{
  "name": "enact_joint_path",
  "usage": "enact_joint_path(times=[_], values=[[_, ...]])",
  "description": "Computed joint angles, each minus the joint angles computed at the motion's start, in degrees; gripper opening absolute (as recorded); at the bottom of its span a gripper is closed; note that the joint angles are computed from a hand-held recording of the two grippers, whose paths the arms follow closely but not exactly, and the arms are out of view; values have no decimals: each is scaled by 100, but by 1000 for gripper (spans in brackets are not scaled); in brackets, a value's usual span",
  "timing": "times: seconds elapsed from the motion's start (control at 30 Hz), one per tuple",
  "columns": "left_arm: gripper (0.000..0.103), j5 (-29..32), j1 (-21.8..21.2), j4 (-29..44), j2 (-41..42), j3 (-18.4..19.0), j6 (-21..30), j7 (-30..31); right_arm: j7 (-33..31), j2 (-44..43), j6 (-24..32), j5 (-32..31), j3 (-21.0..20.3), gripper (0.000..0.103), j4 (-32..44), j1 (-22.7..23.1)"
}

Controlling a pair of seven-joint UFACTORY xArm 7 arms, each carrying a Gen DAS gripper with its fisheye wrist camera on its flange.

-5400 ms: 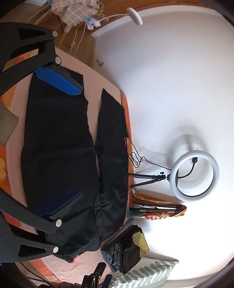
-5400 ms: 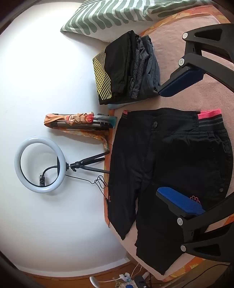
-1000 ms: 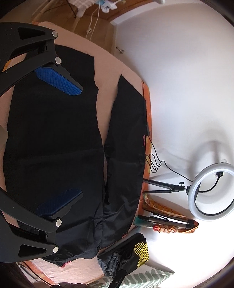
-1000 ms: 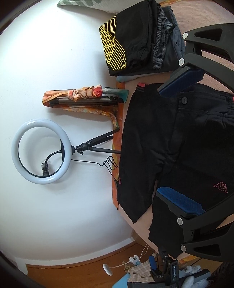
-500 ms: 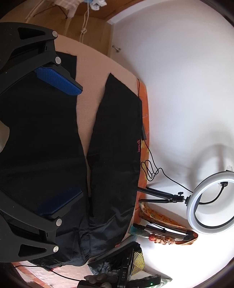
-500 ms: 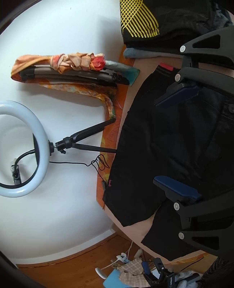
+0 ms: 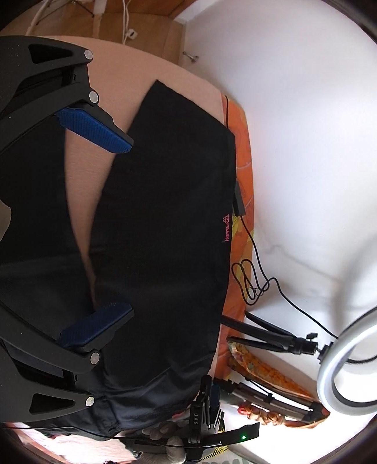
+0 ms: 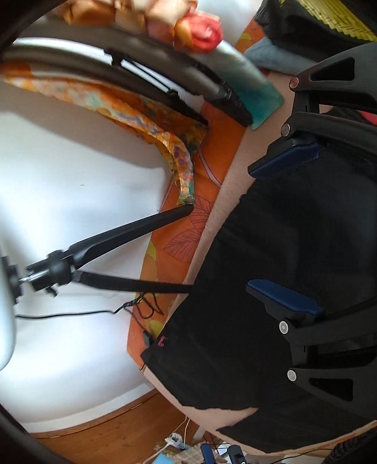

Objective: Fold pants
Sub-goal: 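Move the right tool to the waistband of the black Kappa pants and close it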

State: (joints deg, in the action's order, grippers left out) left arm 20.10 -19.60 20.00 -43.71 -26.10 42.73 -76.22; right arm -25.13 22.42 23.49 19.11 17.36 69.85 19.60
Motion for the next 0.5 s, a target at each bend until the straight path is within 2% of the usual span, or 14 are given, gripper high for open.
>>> enact_joint_path(times=[0.27, 0.47, 0.5], values=[[102, 570, 759, 111, 1154, 239, -1142, 72, -235, 795, 183, -756, -160, 74, 714, 279], [102, 939, 1126, 169, 1714, 252, -1670, -220, -579, 1043, 395, -728, 21, 70, 935, 160], [102, 955, 1135, 156, 1740, 279, -1726, -263, -619, 1057, 337, -699, 32, 65, 922, 145]])
